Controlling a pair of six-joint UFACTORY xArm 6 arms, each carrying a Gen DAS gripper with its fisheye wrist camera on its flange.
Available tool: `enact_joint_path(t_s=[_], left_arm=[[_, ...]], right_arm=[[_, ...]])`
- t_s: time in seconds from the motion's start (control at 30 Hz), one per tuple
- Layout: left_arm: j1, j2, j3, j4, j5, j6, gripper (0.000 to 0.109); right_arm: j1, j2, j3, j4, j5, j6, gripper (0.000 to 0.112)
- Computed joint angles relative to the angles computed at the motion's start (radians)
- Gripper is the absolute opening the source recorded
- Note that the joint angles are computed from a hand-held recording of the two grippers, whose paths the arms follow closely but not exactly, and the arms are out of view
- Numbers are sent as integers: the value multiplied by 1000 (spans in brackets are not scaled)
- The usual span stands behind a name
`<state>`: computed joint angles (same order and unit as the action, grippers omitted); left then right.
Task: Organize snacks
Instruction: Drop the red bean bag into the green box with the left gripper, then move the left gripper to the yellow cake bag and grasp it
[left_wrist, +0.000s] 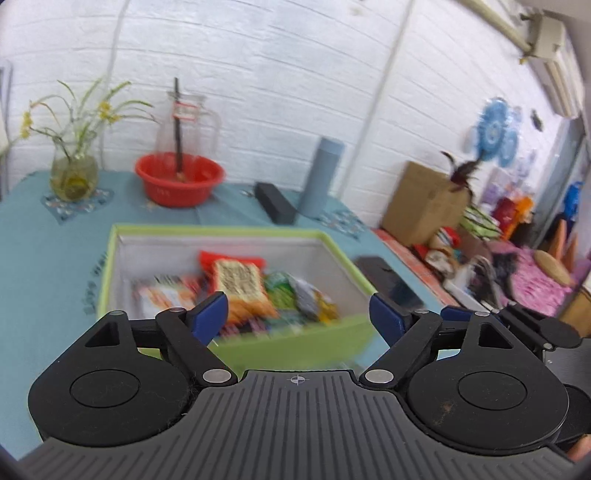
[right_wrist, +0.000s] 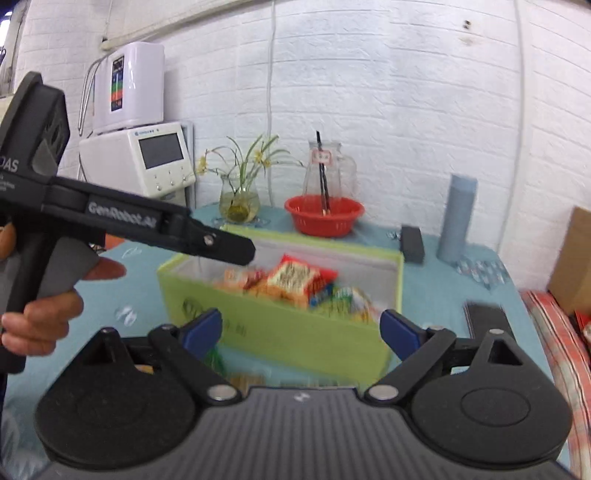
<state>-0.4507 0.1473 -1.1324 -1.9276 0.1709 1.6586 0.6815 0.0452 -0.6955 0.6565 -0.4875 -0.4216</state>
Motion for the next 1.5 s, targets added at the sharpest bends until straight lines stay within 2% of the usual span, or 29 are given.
enact_joint_path(t_s=[0.17, 0.23, 0.33, 0.37, 0.5, 0.57, 0.67, 0.7, 0.83, 1.03, 1.2, 1.27, 1.4, 1.5], left_arm=[[-85, -100, 191, -9, 29, -26, 71], [-122, -123, 261, 7, 48, -87, 70], [-155, -142, 340, 71, 106, -239, 68], [-166, -144, 352, 68, 111, -255, 68], [-221, -131, 341, 72, 39, -289, 66], [-244, -126, 327, 36, -10, -260, 66], [-236, -112, 318, 3, -21, -225, 68], [-229, -105, 314, 11, -20, -230, 68], [-197, -86, 301, -20, -2, -197, 68], [-164, -59, 273, -32, -29, -175, 68], [-127, -109, 306, -201, -54, -14, 68], [-110, -143, 340, -210, -41, -17, 68], [-89, -219, 405, -248, -25, 17, 71], [-83, -240, 442, -157, 36, -84, 71]], right_arm=[[152, -112, 226, 309, -121, -54, 93], [179, -129, 294, 327, -139, 4, 93], [163, -153, 373, 229, -136, 130, 93], [153, -152, 385, 196, -142, 145, 93], [89, -115, 375, 85, -164, 152, 93], [24, -98, 366, -42, -137, 210, 93], [-54, -68, 364, -224, -109, 352, 93], [-56, -61, 363, -238, -110, 370, 93], [10, -55, 368, -155, -134, 362, 93], [179, -36, 335, 110, -157, 261, 94], [235, -18, 328, 93, -147, 343, 93], [265, -13, 327, 122, -161, 332, 93], [336, -24, 325, 286, -211, 256, 93], [323, -30, 316, 302, -203, 247, 93]])
